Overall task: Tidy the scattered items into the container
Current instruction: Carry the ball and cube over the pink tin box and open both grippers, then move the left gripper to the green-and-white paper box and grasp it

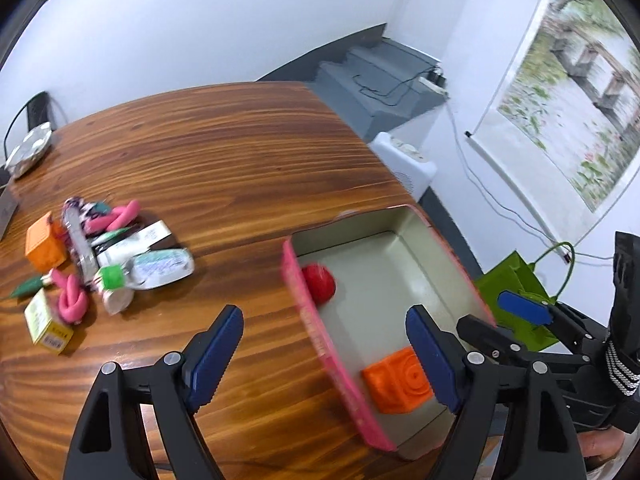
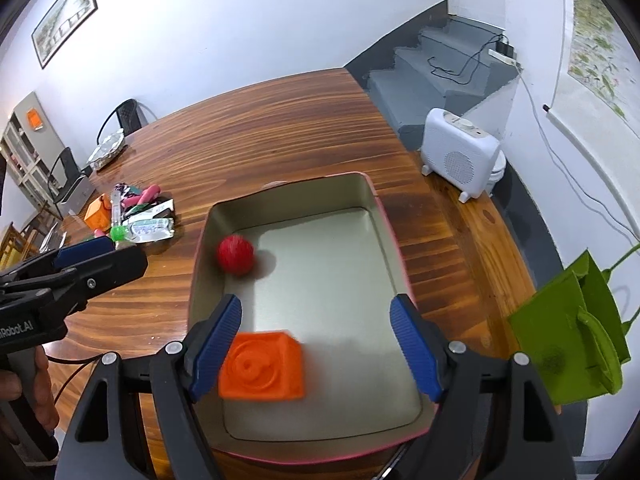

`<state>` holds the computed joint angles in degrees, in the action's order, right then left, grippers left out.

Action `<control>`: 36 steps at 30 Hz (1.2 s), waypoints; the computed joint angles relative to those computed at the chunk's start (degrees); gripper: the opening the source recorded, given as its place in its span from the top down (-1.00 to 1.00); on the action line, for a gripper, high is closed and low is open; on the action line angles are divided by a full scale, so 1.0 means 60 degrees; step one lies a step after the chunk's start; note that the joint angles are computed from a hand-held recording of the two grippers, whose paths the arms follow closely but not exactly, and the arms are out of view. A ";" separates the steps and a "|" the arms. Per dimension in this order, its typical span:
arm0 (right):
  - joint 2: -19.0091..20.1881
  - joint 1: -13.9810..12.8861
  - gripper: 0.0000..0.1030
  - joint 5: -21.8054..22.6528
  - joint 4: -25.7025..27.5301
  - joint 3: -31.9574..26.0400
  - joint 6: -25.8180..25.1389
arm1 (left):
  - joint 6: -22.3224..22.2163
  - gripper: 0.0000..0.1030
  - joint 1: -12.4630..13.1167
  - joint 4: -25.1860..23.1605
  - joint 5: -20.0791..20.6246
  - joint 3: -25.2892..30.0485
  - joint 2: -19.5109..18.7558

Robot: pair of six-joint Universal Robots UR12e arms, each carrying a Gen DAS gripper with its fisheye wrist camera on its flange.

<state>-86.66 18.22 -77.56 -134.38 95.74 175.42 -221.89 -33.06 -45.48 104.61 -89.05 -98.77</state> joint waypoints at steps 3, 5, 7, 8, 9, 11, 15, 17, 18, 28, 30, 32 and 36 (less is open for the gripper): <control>0.0047 0.0153 -0.55 0.0051 0.0095 -0.0066 -0.0099 | -0.0228 -0.65 0.0045 -0.0100 0.0006 -0.0249 0.0226; 0.0070 0.0255 -0.55 0.0062 0.0129 -0.0102 -0.0144 | -0.0430 -0.65 0.0093 -0.0176 0.0020 -0.0442 0.0400; 0.0105 0.0384 -0.55 0.0067 0.0180 -0.0152 -0.0203 | -0.0704 -0.65 0.0155 -0.0266 0.0024 -0.0668 0.0596; 0.0118 0.0443 -0.55 0.0069 0.0205 -0.0171 -0.0219 | -0.0835 -0.65 0.0189 -0.0298 0.0016 -0.0785 0.0698; 0.0132 0.0497 -0.55 0.0074 0.0230 -0.0193 -0.0236 | -0.0986 -0.65 0.0231 -0.0332 0.0009 -0.0922 0.0815; 0.0167 0.0635 -0.55 0.0069 0.0254 -0.0235 -0.0271 | -0.1286 -0.65 0.0310 -0.0409 0.0049 -0.1192 0.1056; 0.0245 0.0933 -0.56 -0.0006 0.0295 -0.0335 -0.0288 | -0.1790 -0.65 0.0469 -0.0596 0.0211 -0.1707 0.1558; 0.0289 0.1060 -0.56 -0.0020 0.0315 -0.0375 -0.0270 | -0.2099 -0.65 0.0573 -0.0670 0.0258 -0.1989 0.1829; 0.0308 0.1116 -0.56 -0.0031 0.0331 -0.0399 -0.0262 | -0.2250 -0.65 0.0617 -0.0722 0.0310 -0.2118 0.1957; 0.0504 0.1769 -0.57 -0.0202 0.0370 -0.0568 -0.0106 | -0.2875 -0.65 0.1038 -0.1062 0.0280 -0.3052 0.2917; 0.0550 0.1886 -0.57 -0.0212 0.0380 -0.0598 -0.0077 | -0.2828 -0.65 0.1115 -0.1067 0.0256 -0.3172 0.3046; 0.0593 0.1988 -0.57 -0.0234 0.0402 -0.0629 -0.0039 | -0.2804 -0.65 0.1201 -0.1071 0.0210 -0.3300 0.3171; 0.0671 0.2160 -0.57 -0.0287 0.0477 -0.0678 0.0045 | -0.2803 -0.65 0.1441 -0.1062 -0.0050 -0.3561 0.3393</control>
<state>-82.64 31.18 -79.28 -131.52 91.67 175.69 -238.71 -24.42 -51.85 104.32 -110.42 -78.41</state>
